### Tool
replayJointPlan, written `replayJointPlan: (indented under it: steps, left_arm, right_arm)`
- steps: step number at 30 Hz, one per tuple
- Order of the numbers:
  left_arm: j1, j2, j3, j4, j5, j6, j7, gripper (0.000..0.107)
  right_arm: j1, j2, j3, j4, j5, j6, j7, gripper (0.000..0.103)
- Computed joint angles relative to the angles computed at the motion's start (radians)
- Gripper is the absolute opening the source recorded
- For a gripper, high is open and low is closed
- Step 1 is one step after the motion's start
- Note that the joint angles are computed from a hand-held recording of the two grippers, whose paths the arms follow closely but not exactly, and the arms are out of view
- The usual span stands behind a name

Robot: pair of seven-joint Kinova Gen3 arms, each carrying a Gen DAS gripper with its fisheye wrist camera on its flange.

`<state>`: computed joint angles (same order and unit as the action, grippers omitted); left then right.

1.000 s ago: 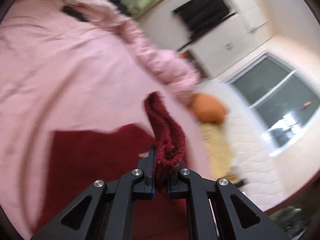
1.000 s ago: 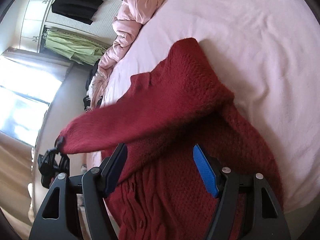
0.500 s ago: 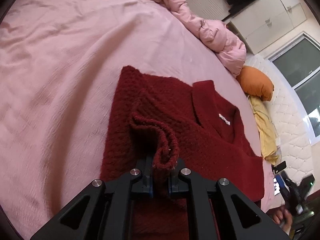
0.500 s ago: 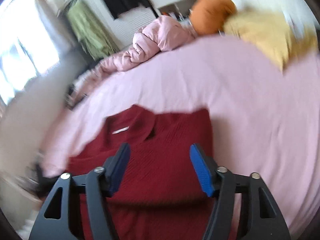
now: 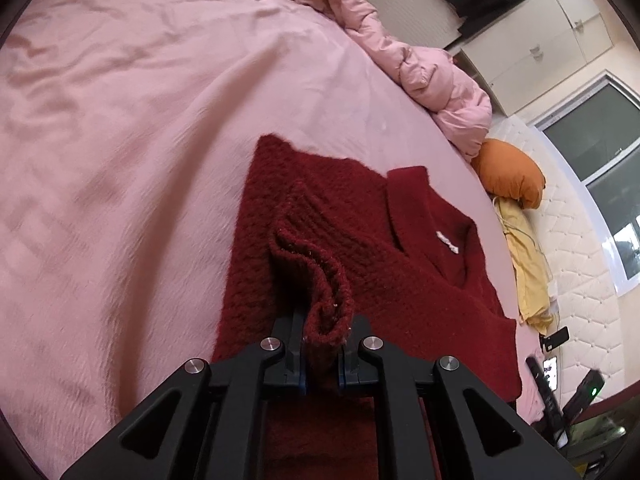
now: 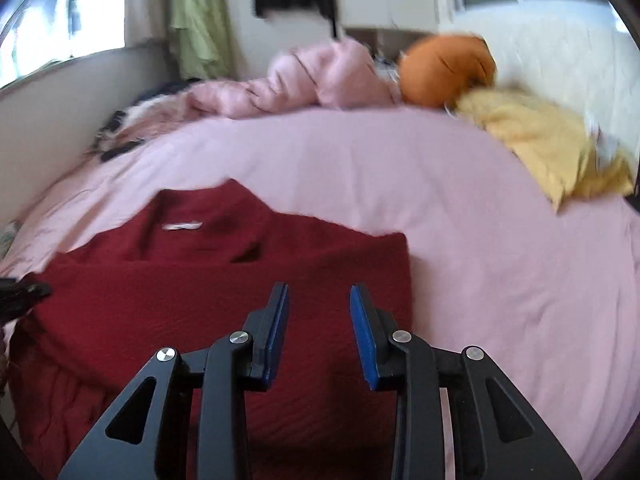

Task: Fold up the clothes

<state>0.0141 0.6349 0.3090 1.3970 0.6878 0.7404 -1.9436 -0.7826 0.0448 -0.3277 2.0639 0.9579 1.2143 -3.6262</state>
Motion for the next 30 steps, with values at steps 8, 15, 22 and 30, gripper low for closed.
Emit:
replayJointPlan:
  steps: [8,15,22,30]
  left_arm:
    - [-0.005,-0.03,-0.002,0.025,0.012,-0.021,0.008,0.01]
    - [-0.026,-0.015,-0.001,0.034,0.008,-0.019,0.041,0.01]
    - [0.127,-0.128,-0.161,0.037,-0.196,-0.044,0.248,0.014]
    - [0.292,-0.175,-0.204,-0.037,-0.422,-0.084,0.33,0.046]
  right_arm:
    - [0.021,0.023,0.006,0.011,-0.105,-0.073,0.046,0.032]
    - [0.027,0.038,-0.021,0.008,-0.141,-0.103,-0.019,0.033]
    - [-0.002,-0.007,0.012,-0.011,-0.167,-0.094,-0.016,0.033]
    - [0.002,-0.027,-0.004,-0.084,-0.065,0.004,0.004,0.033]
